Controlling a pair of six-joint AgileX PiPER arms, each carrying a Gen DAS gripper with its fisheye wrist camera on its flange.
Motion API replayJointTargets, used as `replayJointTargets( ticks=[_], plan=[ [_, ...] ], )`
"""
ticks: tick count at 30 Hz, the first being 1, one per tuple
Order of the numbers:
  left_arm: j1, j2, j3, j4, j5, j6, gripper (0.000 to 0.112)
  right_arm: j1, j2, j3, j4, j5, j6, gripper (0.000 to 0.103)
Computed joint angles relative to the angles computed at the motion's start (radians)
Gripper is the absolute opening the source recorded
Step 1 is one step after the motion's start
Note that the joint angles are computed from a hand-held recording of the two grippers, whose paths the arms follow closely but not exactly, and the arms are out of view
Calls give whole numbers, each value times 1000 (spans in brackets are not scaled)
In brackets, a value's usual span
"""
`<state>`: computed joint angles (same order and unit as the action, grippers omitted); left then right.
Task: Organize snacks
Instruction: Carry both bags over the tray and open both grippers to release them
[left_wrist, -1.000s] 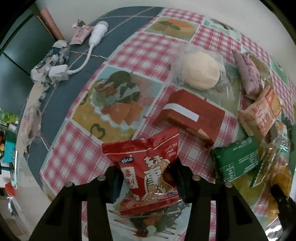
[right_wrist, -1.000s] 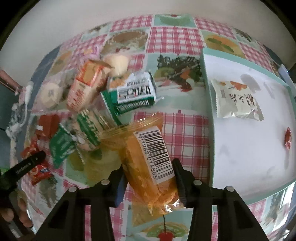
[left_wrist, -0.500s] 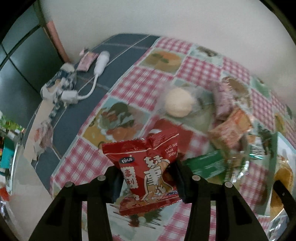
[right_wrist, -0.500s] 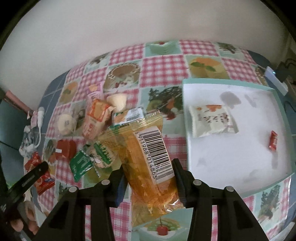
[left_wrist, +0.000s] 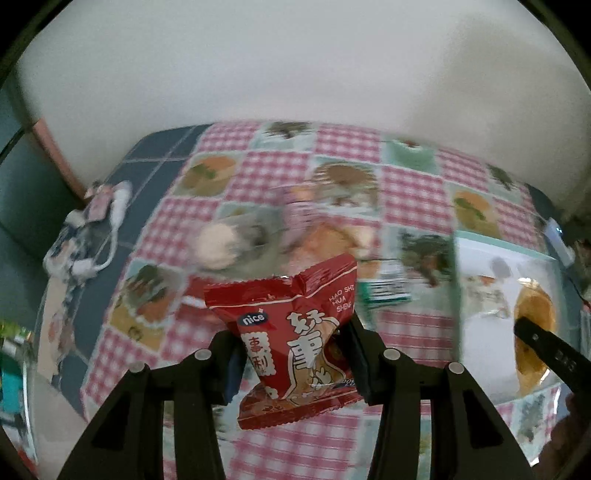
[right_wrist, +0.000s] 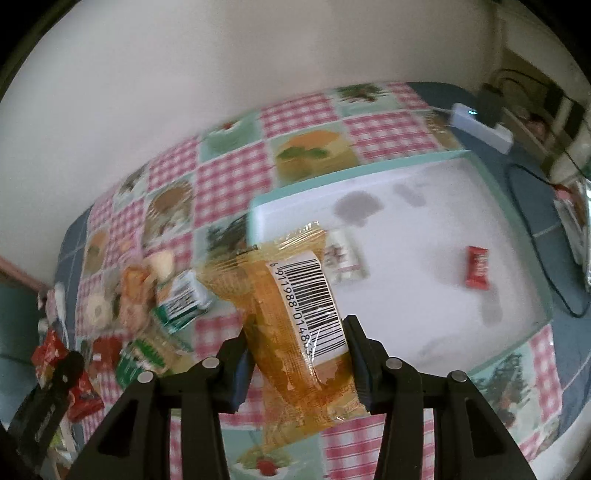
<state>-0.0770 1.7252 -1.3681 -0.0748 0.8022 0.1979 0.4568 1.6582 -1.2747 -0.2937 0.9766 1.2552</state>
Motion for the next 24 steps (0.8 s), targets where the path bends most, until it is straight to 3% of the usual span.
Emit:
replayJointTargets(
  ticks=[14, 24],
  plan=[
    [-316, -22, -13, 67, 37, -85, 50, -182, -218, 215, -32, 37, 82, 48],
    [-501, 48, -69, 110, 61, -144, 50, -262, -305, 292, -65, 81, 108, 48]
  ],
)
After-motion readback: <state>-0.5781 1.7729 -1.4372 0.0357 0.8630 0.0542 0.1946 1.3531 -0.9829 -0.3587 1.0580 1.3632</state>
